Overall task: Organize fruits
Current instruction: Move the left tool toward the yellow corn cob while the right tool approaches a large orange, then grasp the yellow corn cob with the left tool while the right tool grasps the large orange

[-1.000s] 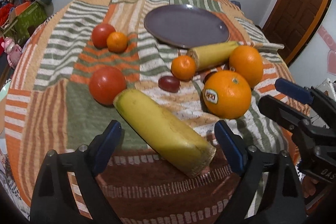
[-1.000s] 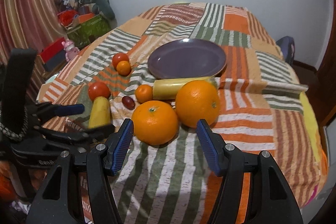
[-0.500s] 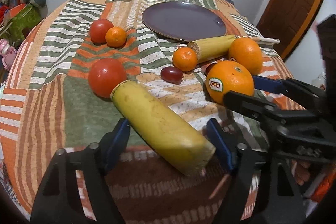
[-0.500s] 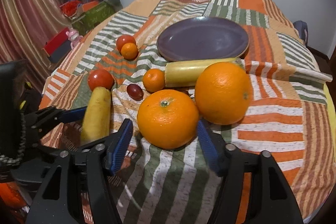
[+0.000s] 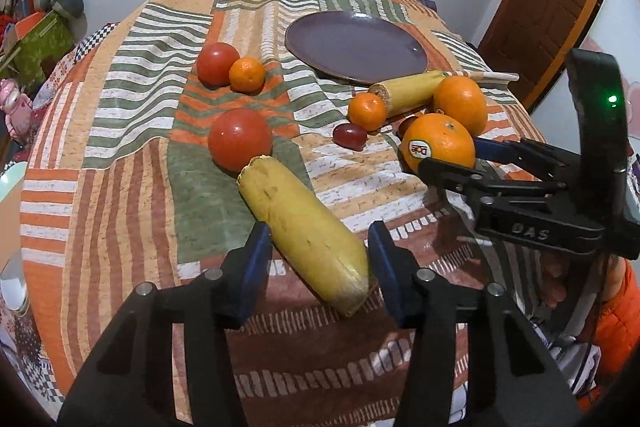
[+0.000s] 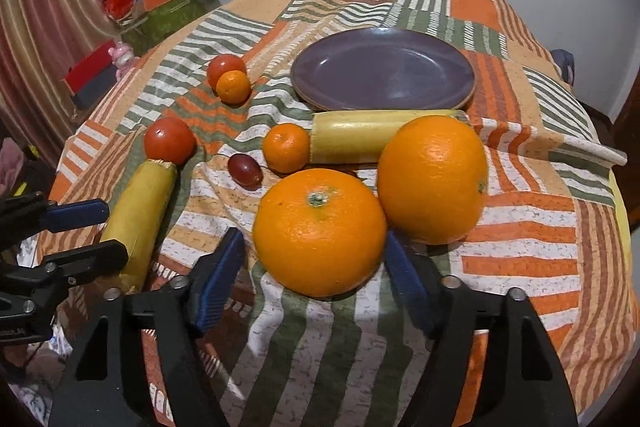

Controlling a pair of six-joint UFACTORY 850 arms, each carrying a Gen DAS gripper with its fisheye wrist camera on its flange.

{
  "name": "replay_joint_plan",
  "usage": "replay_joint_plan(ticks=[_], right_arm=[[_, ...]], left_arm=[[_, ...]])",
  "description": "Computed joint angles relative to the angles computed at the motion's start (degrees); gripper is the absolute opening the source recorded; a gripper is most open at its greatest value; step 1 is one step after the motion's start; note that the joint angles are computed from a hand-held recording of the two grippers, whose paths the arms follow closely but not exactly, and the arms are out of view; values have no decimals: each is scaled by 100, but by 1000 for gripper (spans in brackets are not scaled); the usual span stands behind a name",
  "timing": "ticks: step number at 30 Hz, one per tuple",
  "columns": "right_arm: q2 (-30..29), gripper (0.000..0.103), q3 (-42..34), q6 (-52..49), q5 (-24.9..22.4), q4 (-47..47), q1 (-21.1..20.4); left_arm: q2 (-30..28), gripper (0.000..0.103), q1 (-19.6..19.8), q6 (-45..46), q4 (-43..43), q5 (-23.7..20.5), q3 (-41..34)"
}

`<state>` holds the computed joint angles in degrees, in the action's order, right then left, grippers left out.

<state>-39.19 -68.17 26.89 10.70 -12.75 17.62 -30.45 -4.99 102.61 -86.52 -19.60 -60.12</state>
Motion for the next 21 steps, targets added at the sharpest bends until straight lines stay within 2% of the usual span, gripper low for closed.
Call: replay_joint_plan(ticks=[3, 11, 13, 15, 18, 20, 21], right_arm=[[18, 63, 19, 823, 34, -748, -43], [290, 62, 283, 547, 206, -475, -25], [396, 62, 388, 626, 303, -567, -39], [489, 62, 479, 473, 359, -437, -38], [565, 62, 555, 356, 368, -322, -28], [600, 62, 603, 224, 393, -199, -16], [615, 62, 625, 155, 416, -148, -11]], left_arm=[[-152, 54, -55, -522, 378, 40, -178], [-419, 58, -220, -671, 332, 380, -497], [-448, 58, -244, -313, -26, 385, -515], [-425, 54, -276, 25, -306, 437, -494], [-305, 39, -260, 236, -350, 223, -443], [-240, 6, -184, -23, 68, -180, -440], [-250, 5, -170, -382, 532, -372, -490]])
